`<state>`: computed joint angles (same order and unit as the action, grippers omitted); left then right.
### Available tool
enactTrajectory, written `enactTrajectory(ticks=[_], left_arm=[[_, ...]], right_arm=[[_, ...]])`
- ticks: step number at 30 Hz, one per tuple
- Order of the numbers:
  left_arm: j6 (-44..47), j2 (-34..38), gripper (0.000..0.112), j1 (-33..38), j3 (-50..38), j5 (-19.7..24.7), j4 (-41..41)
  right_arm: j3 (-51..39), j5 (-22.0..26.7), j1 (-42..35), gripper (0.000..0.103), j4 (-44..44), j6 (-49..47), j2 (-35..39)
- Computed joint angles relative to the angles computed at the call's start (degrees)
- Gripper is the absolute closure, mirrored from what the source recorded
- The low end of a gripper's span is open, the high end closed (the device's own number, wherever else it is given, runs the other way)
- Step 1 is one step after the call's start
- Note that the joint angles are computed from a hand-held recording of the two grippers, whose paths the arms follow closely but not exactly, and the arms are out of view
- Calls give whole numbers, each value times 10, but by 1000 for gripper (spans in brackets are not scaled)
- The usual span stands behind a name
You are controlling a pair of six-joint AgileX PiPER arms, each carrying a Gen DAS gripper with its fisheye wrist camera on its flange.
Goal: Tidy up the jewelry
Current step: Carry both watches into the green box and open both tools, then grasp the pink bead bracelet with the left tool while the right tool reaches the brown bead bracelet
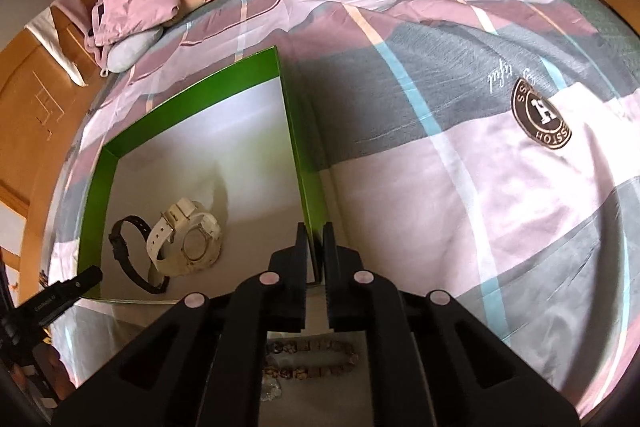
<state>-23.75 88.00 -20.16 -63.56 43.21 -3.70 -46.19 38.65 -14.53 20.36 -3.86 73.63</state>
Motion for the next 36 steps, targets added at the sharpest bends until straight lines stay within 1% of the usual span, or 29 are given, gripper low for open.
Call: enactTrajectory(ticks=[1,2,3,4,6,7,8,9,10,11,12,13,15,17,23,27,29,33,34,36], left_arm=[[4,-1,80,1,0,0,-3],[22,-5,80,8,1,4,-22],[39,-11,79,16,4,9,-42],[51,-24,77,26,9,15,-58],[63,-57,75,35,20,27,-68],[61,-84,73,35,27,41,-57],[51,-99,71,30,29,56,-39],[39,-111,71,20,25,82,-12],[42,-116,70,16,22,99,-2],[59,-121,70,13,24,116,1],[70,-121,70,14,28,124,-1],[73,-117,71,14,31,130,0],[68,-93,72,9,33,140,8],[61,-71,73,-3,33,145,16],[31,-39,71,-54,41,147,58],[19,-6,71,-70,47,144,67],[24,0,71,-71,49,140,60],[97,-17,72,-61,60,120,-16],[106,-27,72,-65,63,114,-22],[108,-40,72,-68,64,110,-22]], right_arm=[[-1,5,-4,88,5,-4,-2],[-1,12,-9,79,13,-12,-10],[0,19,-15,60,18,-15,-24],[3,23,-17,52,20,-16,-40],[6,51,-21,52,20,-38,-86],[3,70,-19,52,16,-52,-102],[-3,105,-15,52,21,-81,-115],[-6,129,-12,52,27,-100,-118],[-8,166,-4,53,40,-134,-112],[-5,179,4,54,44,-147,-107],[1,184,28,60,35,-140,-94],[5,176,61,66,8,-111,-77],[9,154,114,71,-49,-48,-50],[9,140,137,71,-82,-10,-34],[11,130,140,71,-150,64,-11],[8,133,133,71,-167,83,16],[9,136,134,71,-158,75,22],[8,153,111,71,-75,-5,15],[8,151,110,71,-71,-7,8],[8,141,125,71,-108,28,-4]])
